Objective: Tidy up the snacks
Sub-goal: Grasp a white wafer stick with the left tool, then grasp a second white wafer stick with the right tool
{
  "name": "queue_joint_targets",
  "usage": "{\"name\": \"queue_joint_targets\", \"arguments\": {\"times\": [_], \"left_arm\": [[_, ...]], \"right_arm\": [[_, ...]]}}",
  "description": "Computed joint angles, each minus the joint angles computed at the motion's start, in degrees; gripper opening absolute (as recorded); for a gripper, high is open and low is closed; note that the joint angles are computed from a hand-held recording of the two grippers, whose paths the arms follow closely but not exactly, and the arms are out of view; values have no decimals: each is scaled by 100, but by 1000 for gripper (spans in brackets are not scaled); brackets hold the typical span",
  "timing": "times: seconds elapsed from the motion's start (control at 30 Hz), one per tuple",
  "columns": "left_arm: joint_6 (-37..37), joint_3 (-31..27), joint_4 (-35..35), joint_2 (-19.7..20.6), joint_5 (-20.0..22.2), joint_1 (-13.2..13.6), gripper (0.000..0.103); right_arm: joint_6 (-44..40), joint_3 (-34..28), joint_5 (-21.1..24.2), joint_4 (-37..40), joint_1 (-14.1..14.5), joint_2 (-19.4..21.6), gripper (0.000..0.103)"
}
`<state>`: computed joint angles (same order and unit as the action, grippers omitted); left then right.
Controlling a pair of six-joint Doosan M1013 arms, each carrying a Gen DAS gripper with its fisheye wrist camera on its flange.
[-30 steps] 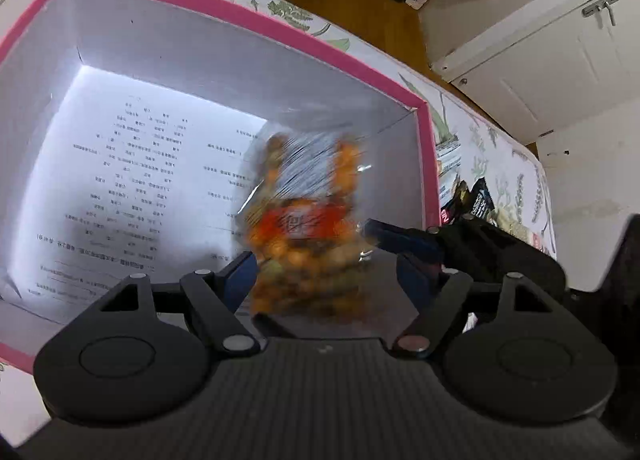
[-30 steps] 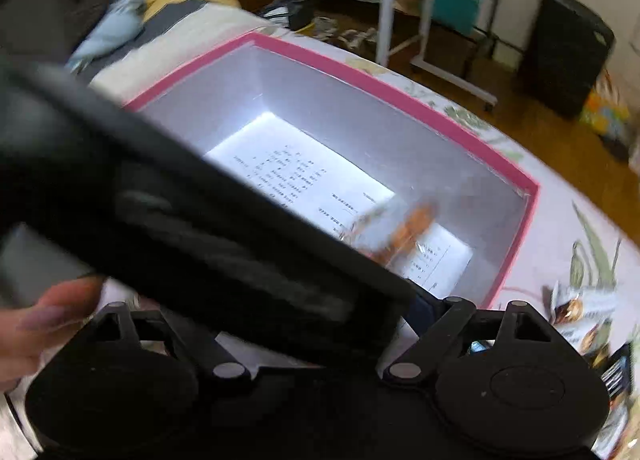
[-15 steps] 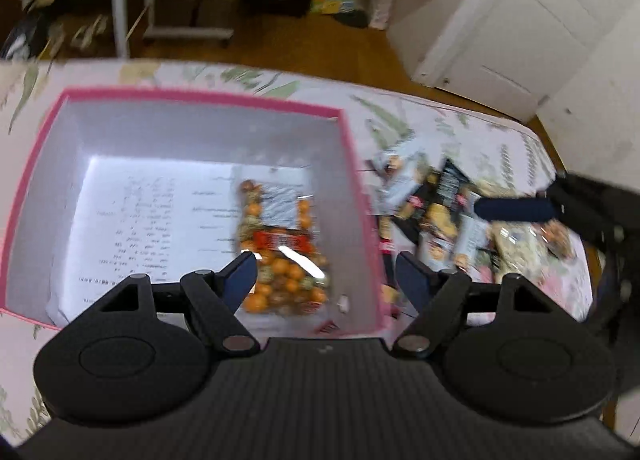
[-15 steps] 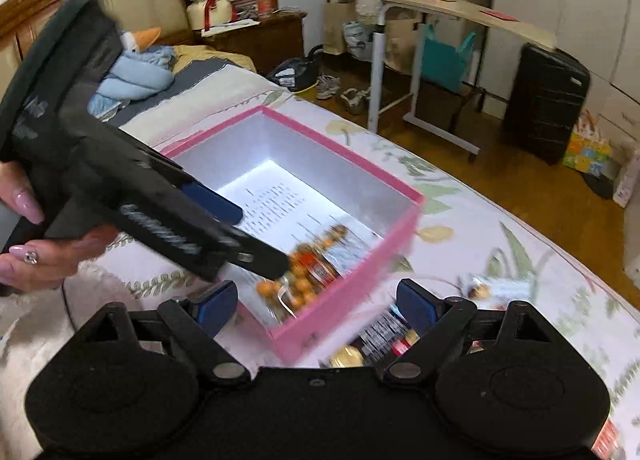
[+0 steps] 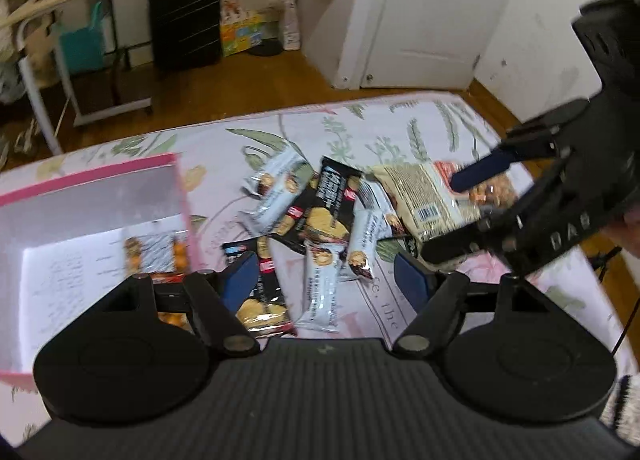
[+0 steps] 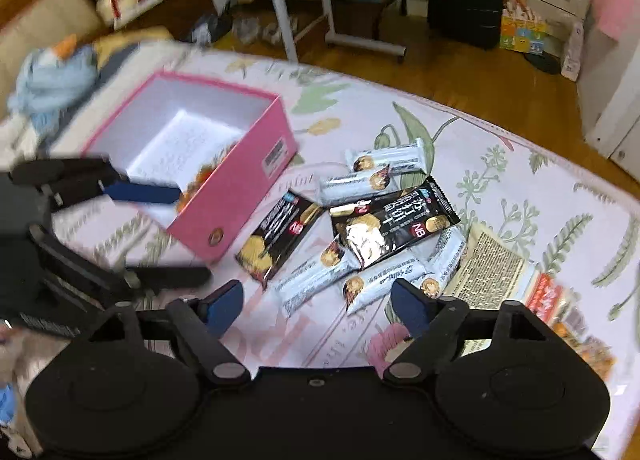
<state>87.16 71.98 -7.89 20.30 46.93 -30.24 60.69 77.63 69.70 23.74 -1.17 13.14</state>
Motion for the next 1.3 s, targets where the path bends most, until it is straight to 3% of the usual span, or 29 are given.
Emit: {"name": "queue_joint_targets", "arguments": {"times": [0.17, 0.3, 0.5, 0.63, 0.77, 0.83, 0.87, 0.9, 0.93, 1.03, 1.3], "left_arm": [[281, 16, -128, 272, -157, -104, 73], [129, 237, 134, 372, -638, -174, 73], [-567, 393, 712, 551, -749, -252, 73], [-507, 479, 1003, 602, -783, -341, 73], [-631, 506, 1346, 665, -827, -436, 73], [-1194, 604, 2056, 658, -1020, -534, 73], [-1456, 648, 2326, 654, -1114, -569, 70], [-1477, 657, 2377, 661, -1153, -580, 67], [-1377, 638, 2296, 675, -1136, -578, 58], [-1105, 569, 1916, 686, -1045, -548, 30], [-571, 385, 915, 688, -559, -402, 25]], "right_arm": [[-19, 663, -507, 1373, -420, 2, 72], [118, 1169, -1046, 2181, -552, 54, 71], [310, 1571, -1740, 2397, -407, 72, 70], [514, 1866, -2144, 2748, -437, 46, 70], [529, 2093, -2958, 2714, -276, -20, 70], [501, 2185, -3269, 2693, -208, -61, 59], [475, 2226, -3382, 2638, -183, -91, 52], [504, 2220, -3415, 2475, -151, -93, 37], [639, 2184, -3420, 2240, -132, -87, 32], [479, 2235, -3424, 2429, -165, -117, 30], [369, 2356, -3570, 2190, -134, -341, 28]]}}
